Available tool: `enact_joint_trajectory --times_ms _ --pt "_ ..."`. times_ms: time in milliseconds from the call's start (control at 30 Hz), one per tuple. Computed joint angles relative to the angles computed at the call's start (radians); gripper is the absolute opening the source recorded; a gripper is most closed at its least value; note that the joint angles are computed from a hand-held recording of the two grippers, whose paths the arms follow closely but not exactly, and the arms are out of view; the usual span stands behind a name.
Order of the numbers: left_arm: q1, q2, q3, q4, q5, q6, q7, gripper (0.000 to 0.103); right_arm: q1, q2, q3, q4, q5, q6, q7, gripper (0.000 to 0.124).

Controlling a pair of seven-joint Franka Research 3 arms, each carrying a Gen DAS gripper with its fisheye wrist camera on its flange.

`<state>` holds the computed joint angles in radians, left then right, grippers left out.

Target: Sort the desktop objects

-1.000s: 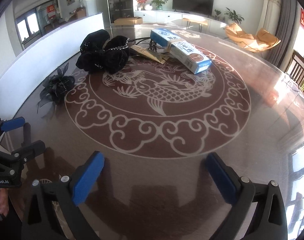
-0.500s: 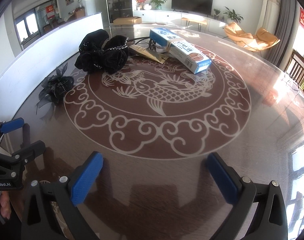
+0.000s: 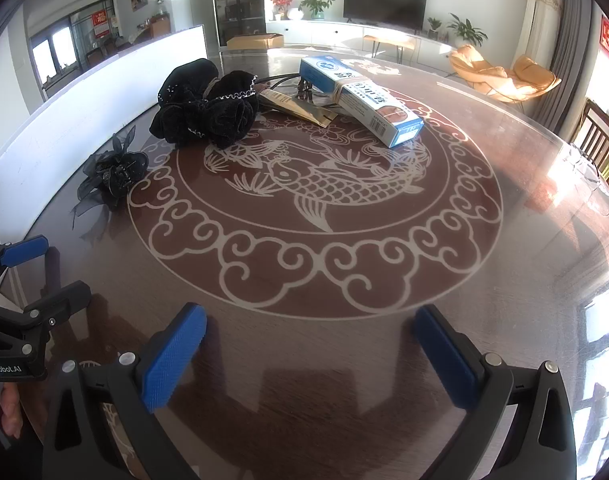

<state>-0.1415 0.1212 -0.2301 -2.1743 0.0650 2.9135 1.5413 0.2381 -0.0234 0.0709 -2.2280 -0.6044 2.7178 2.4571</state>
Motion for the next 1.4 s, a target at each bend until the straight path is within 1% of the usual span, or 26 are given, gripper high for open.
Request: enact_joint_trajectory --times_ms 567,700,867,933,1200,1400 --pt "0.0 -0.004 0.001 -0.004 0.002 0.0 -0.002 0.103 0.001 0.001 -0.001 0.001 0.0 0.0 -0.001 0.103" --pt "0.005 0.003 -0.005 0.012 -0.018 -0.021 0.024 0.103 0.001 0.0 0.0 0.0 0.0 0.0 0.001 0.103" --pt "0.0 0.012 -0.002 0.042 -0.016 -0.073 0.024 0.103 0.0 0.0 -0.001 0.0 0.001 0.0 -0.001 0.103" --pt "-0.001 0.014 -0.001 0.047 -0.016 -0.079 0.023 0.103 0.0 -0.001 0.0 -0.001 0.0 0.0 0.0 0.103" --pt "0.013 0.012 -0.016 0.013 -0.055 0.0 0.072 0.103 0.0 -0.002 0.001 -0.002 0.0 0.0 0.001 0.103" --pt "0.01 0.006 -0.013 -0.001 -0.052 0.017 0.067 0.103 -0.001 -0.002 0.001 -0.002 0.0 0.0 0.0 0.103"
